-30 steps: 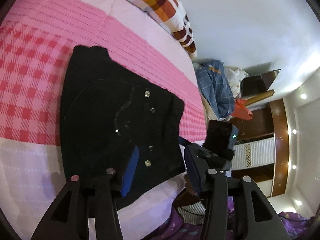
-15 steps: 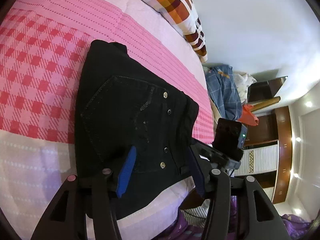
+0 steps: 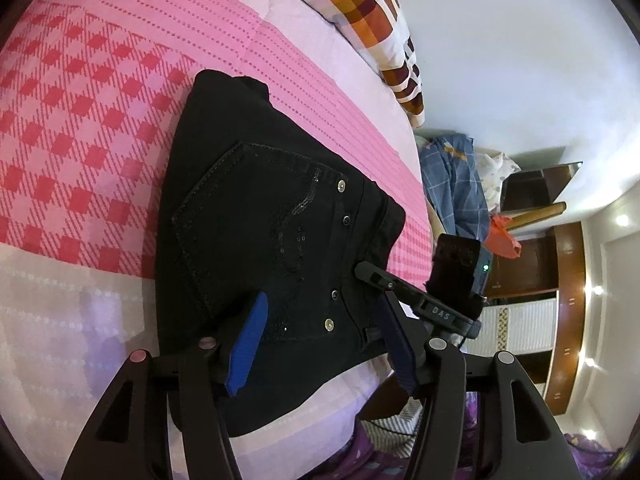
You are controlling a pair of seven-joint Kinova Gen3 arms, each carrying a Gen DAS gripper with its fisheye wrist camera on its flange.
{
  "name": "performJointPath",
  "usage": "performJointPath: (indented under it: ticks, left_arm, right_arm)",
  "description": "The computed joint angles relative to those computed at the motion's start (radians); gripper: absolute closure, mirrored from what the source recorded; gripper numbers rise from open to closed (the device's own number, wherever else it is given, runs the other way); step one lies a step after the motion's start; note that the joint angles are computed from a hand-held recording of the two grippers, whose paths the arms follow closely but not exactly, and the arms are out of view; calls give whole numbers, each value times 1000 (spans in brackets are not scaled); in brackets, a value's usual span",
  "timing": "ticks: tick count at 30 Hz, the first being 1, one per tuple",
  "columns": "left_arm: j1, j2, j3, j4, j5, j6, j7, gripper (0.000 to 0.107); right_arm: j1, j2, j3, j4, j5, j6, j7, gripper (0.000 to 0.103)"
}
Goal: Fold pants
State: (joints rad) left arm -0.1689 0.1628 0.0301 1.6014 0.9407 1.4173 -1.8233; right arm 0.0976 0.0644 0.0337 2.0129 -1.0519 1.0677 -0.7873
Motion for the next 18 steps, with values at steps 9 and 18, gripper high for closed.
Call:
performJointPath:
  ticks: [9, 18]
  left_arm:
    - [10, -19, -2, -17, -16, -5, 25, 47]
    - [26, -7, 2, -5, -29, -21, 39, 44]
  right_arm:
    - [54, -72, 66, 63, -101, 102, 27, 92]
    - [153, -41, 140, 139, -109, 136, 40, 93]
